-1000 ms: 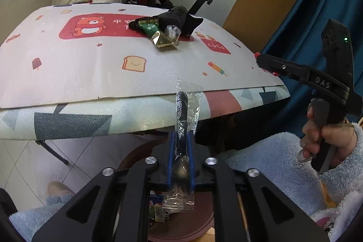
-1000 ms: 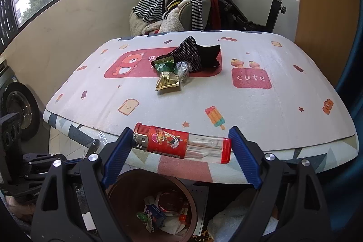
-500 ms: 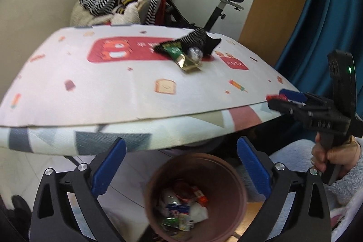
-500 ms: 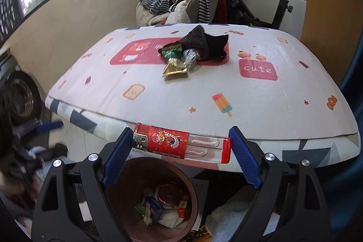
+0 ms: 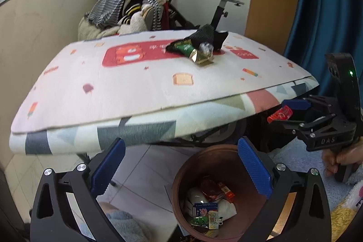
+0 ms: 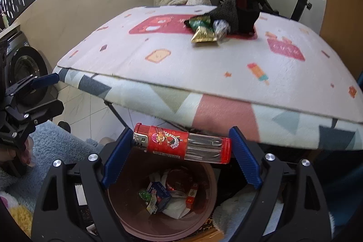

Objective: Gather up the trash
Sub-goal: 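Carry the fork and lighter over the brown bin and open both tools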

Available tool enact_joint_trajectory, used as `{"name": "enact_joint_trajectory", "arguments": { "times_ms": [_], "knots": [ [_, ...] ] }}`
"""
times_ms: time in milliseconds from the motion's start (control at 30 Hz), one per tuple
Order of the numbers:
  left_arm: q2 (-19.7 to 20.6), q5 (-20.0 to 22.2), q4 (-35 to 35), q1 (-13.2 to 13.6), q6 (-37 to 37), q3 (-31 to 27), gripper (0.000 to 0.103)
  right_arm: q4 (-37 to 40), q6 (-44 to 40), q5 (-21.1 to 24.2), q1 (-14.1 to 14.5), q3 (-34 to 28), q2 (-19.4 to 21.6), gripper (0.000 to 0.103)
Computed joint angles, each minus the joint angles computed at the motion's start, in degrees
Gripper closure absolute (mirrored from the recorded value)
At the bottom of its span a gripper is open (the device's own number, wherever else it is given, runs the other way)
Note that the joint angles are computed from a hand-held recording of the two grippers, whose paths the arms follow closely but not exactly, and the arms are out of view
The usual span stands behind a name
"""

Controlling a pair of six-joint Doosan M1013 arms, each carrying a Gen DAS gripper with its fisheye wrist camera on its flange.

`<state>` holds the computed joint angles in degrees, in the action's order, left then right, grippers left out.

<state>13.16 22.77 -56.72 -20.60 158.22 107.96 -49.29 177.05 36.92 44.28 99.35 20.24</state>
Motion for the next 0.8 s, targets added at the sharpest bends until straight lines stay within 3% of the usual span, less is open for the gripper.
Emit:
{"name": "enact_joint_trajectory", "arguments": {
  "times_ms": [167,600,667,800],
  "knots": [
    [0.05,-0.09,-1.53,-0.14,2.09,-0.04,0.006,2.65,-2.78,-0.19,-0.01,-0.83,0.76,0.018],
    [0.45,-0.02,3.0,-0.63,-2.15,-0.41,0.006,5.54,-6.68,-1.03,-0.3,-1.25,1.28,0.018],
    [0.42,-0.08,3.18,-0.66,-2.16,-0.38,0.006,5.01,-6.33,-0.76,-0.14,-1.34,1.31,0.01],
    [0.43,-0.13,3.23,-0.68,-2.15,-0.37,0.006,4.79,-5.97,0.11,0.03,-1.63,1.6,0.008]
  ]
}}
